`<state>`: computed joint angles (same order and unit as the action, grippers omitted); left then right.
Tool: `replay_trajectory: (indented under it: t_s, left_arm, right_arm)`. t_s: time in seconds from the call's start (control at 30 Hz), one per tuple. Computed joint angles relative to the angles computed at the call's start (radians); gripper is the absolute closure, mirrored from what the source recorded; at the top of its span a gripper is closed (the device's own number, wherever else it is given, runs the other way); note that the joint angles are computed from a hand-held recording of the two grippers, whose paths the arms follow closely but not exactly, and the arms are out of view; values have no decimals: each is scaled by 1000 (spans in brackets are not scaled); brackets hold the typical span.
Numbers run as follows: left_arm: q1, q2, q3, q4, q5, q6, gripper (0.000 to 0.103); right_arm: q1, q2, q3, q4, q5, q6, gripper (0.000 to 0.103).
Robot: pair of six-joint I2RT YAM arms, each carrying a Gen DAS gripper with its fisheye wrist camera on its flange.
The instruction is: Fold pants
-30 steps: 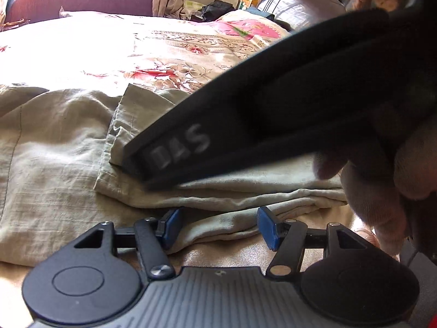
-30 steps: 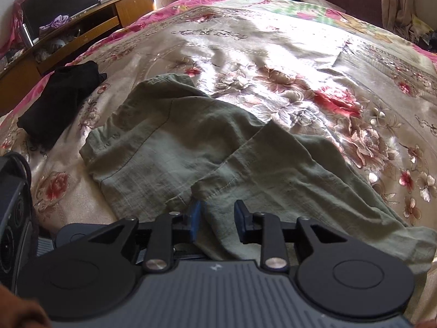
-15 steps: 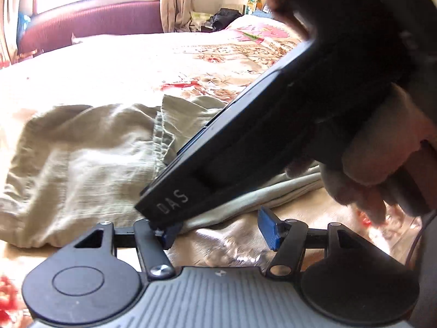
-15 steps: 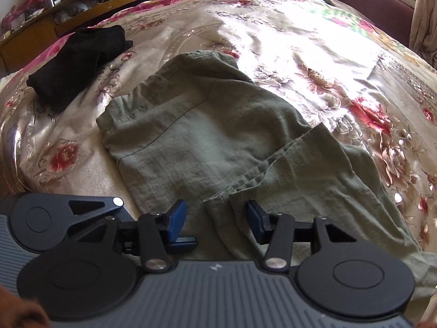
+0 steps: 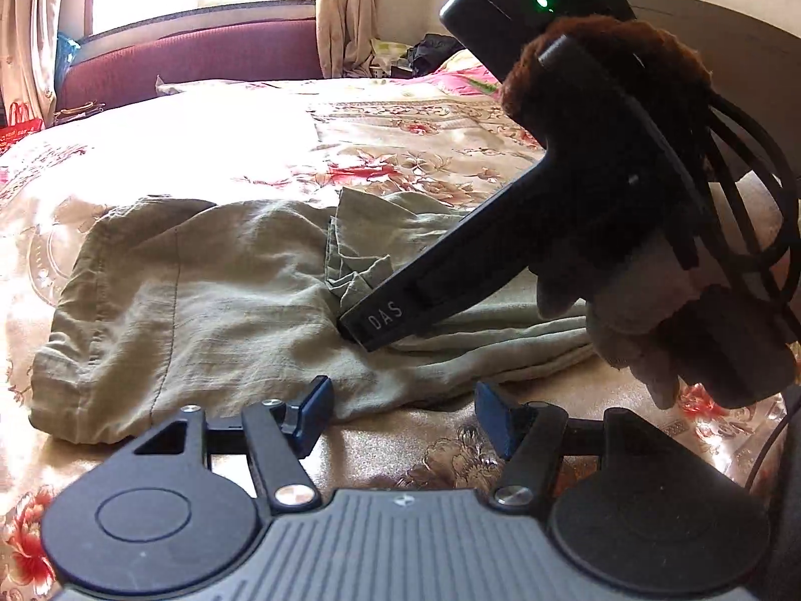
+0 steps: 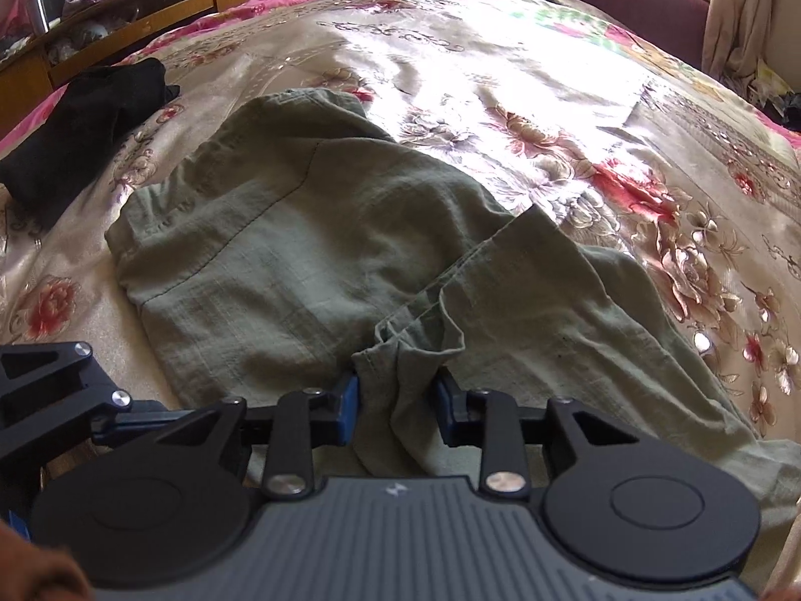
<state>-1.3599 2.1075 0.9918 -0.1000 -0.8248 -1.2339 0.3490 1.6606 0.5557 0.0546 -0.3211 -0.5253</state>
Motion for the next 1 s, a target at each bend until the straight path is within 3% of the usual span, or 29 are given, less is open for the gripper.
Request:
replay_trajectory:
  t_s: [0.03,0.2,0.33,0.5,0.67,0.87,1.0]
  left_arm:
    - [-2,-2,-3,0,-10,-5,27]
    - [-22,-17,24,-69,-141,-61,25]
    - [8,-8,21,-148,-139,-153,22]
    - [27,-15,1,-205,-90,-243,22]
    - [35,-25,-25,-180,-60,-232,22]
    - [26,-66,-88,-98,-76,-212,22]
    - [15,-78,-112,-75,-95,-213,22]
  right_arm:
    - [-5,-6,0,-3,-9,15,91]
    - [-45,-155,21,-128,-78,78,93]
    - [6,-267,85,-227,-150,140,93]
    - [239,-212,113,-96,-89,224,93]
    - [383,-67,141,37,-12,316,93]
    - [213,-130,149,24,-93,466,93]
    - [3,-192,130,130,-177,746,92]
